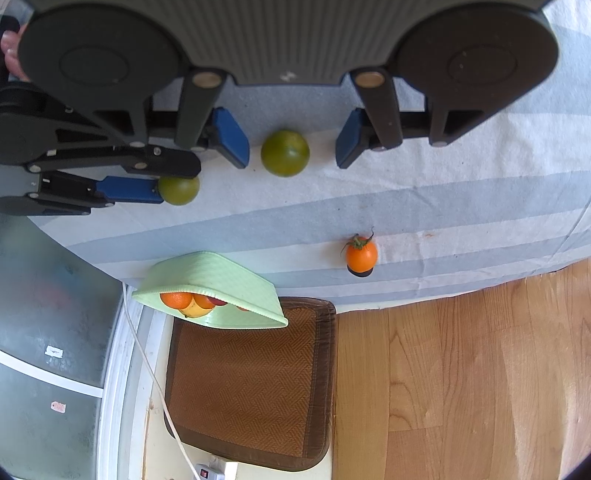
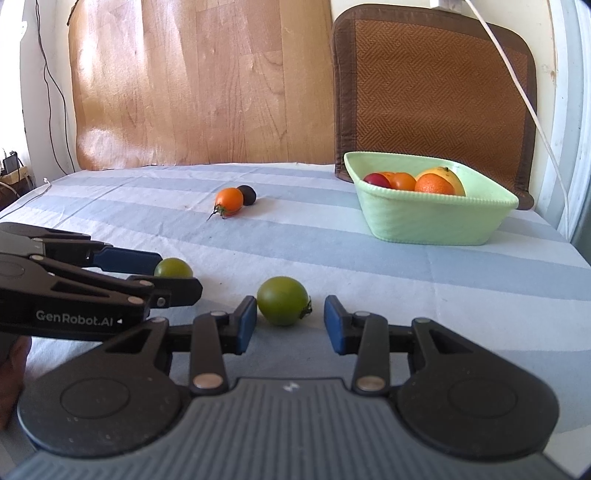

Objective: Organize fruits

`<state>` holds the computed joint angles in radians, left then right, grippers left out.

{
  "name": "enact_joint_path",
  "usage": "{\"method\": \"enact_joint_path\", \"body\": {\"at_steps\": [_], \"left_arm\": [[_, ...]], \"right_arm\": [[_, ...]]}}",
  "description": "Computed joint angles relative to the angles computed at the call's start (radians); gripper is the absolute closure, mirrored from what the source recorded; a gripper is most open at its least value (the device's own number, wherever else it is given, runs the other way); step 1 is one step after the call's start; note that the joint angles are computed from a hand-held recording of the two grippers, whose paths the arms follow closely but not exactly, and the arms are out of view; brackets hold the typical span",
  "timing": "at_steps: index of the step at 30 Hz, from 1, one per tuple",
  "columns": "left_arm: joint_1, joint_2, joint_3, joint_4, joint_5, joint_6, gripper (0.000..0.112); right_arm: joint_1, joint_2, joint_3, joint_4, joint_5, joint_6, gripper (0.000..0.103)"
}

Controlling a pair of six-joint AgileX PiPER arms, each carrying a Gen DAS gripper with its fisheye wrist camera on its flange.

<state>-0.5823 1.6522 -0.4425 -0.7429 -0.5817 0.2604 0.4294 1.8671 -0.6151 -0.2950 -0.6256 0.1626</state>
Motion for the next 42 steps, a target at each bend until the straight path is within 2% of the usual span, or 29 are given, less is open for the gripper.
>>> {"method": "enact_joint_path", "body": {"at_steps": [42], "left_arm": [[0.003, 0.006, 0.002, 0.017, -0.006, -0.020, 0.055]], "right_arm": [[-0.004, 0.001, -0.004, -0.010, 0.002, 0.006, 0.060]]}}
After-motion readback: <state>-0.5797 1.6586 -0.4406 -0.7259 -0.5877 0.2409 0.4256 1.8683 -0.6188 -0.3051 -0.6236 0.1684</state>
